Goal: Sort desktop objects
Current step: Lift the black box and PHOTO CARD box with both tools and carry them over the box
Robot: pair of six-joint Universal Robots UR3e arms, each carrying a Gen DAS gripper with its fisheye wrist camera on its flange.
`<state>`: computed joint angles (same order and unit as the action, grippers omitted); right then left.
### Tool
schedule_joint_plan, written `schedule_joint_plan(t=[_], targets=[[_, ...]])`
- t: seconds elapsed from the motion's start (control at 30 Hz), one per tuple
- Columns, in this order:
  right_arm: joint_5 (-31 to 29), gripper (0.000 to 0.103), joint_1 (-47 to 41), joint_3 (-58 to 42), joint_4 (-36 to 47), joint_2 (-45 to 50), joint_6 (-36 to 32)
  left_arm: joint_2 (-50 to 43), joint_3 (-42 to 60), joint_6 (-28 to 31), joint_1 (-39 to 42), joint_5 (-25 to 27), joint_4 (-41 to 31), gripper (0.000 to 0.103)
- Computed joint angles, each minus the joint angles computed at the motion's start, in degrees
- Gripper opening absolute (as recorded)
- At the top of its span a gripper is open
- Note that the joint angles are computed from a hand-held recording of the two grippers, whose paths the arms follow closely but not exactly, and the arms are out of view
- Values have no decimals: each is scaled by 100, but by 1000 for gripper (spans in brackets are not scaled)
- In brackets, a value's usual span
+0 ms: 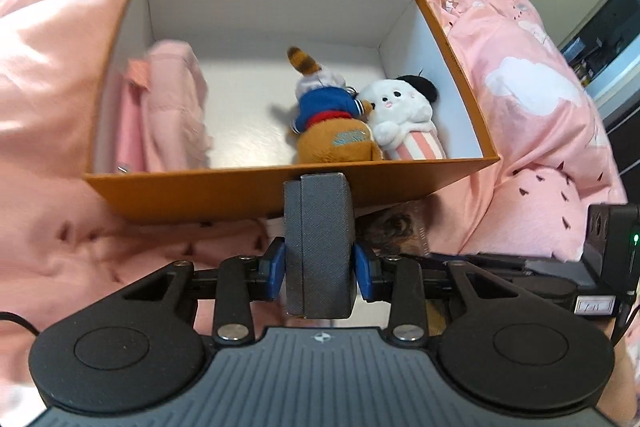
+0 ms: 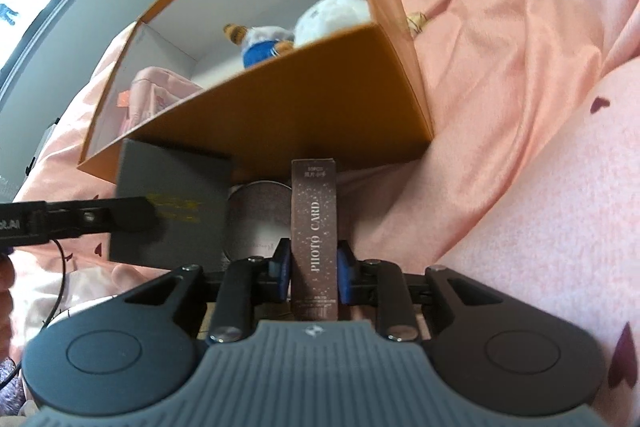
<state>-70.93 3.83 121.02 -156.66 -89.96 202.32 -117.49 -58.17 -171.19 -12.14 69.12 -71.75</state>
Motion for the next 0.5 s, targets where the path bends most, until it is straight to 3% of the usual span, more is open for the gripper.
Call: schedule_joint_plan(t=[0.2,0.33,0.5], targets=[[-175,25,143,-232,167,112,-108,-86,399,303,-333,1151,-74,40],[59,26,53,-687,203,633,-179,-245,417,296,-261,1015,-192,40],[324,28,-133,-541,159,676,-40,-369,310,108,-219,947,-68,40]])
